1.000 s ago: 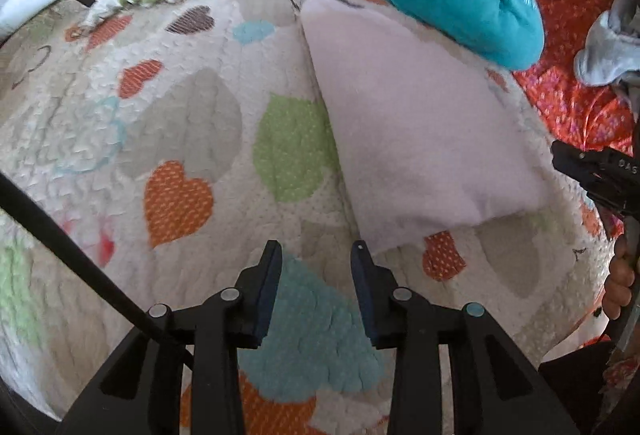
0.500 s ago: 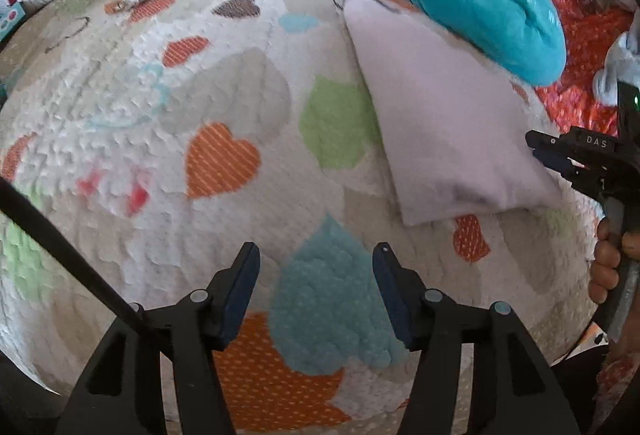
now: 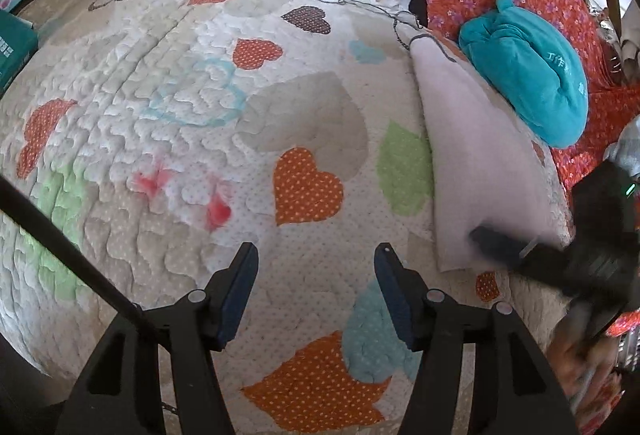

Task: Fold small clothes

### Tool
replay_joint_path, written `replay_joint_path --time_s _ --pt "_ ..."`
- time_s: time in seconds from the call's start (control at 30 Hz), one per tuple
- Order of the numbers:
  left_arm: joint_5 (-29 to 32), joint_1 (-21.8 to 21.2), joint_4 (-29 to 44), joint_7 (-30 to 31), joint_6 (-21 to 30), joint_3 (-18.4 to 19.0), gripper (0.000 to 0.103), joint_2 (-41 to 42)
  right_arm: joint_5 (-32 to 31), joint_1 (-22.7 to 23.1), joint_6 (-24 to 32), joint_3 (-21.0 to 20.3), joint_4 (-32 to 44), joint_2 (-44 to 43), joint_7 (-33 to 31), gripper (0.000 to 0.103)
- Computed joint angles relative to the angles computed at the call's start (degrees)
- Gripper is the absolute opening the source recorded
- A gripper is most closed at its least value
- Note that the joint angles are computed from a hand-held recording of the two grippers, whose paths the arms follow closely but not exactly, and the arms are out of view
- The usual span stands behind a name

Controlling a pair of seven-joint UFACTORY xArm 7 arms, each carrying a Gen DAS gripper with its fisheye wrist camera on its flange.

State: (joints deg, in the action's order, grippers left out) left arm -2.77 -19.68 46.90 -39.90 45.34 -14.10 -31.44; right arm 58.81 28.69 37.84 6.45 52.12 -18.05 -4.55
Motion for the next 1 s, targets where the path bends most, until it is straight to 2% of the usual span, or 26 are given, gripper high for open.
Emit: replay_joint_path --time_s 0.07,0.17,0.27,0.43,0.6,0.7,0.8,0.9,1.0 --pt "0.21 0.09 0.18 -0.06 0.18 -0.03 0.059 -0.16 -0.02 0.66 -2.06 1.22 -1.17 -0.42 0.19 0.037" --pt "0.45 0.40 0.27 -0.67 0.08 -0.17 0.061 -0.45 2.09 1.34 0.33 -0.72 -0.32 -1.25 -1.92 0.039" --pt "0.90 0.59 0.37 -1.12 0.10 -0.45 0.062 -0.48 3.13 1.09 -1.83 -0.63 0.08 -2.94 -3.86 0.041" --pt "1.10 0.59 0.56 -1.14 0.73 -0.37 0.062 -0.39 -2.78 0.08 -5.06 0.03 0.54 -3.98 -1.14 0.045" --pt "3.10 1.76 1.06 -2.01 0.56 -1.00 0.063 -0.44 -13.62 -1.50 -7.90 1.73 1.19 -4.05 6.09 0.045" --pt "2.60 1.28 1.78 -1.14 0.07 -0.34 0.064 0.68 -20.01 -2.74 -8.02 1.69 5.55 0.31 9.78 0.045" --pt "2.17 0.77 2.84 0.32 -0.26 0.08 0.064 1.94 -21.25 -2.99 -6.70 0.15 12.34 7.36 9.20 0.044" --pt "1.83 0.40 3.47 1.53 -0.01 0.37 0.064 2.65 -21.18 -5.19 -4.00 0.40 22.14 17.38 9.06 0.044" --pt "0.96 0.31 3.67 2.42 0.66 1.02 0.064 2.80 -24.51 -7.78 -1.46 1.36 34.00 28.63 13.28 0.043"
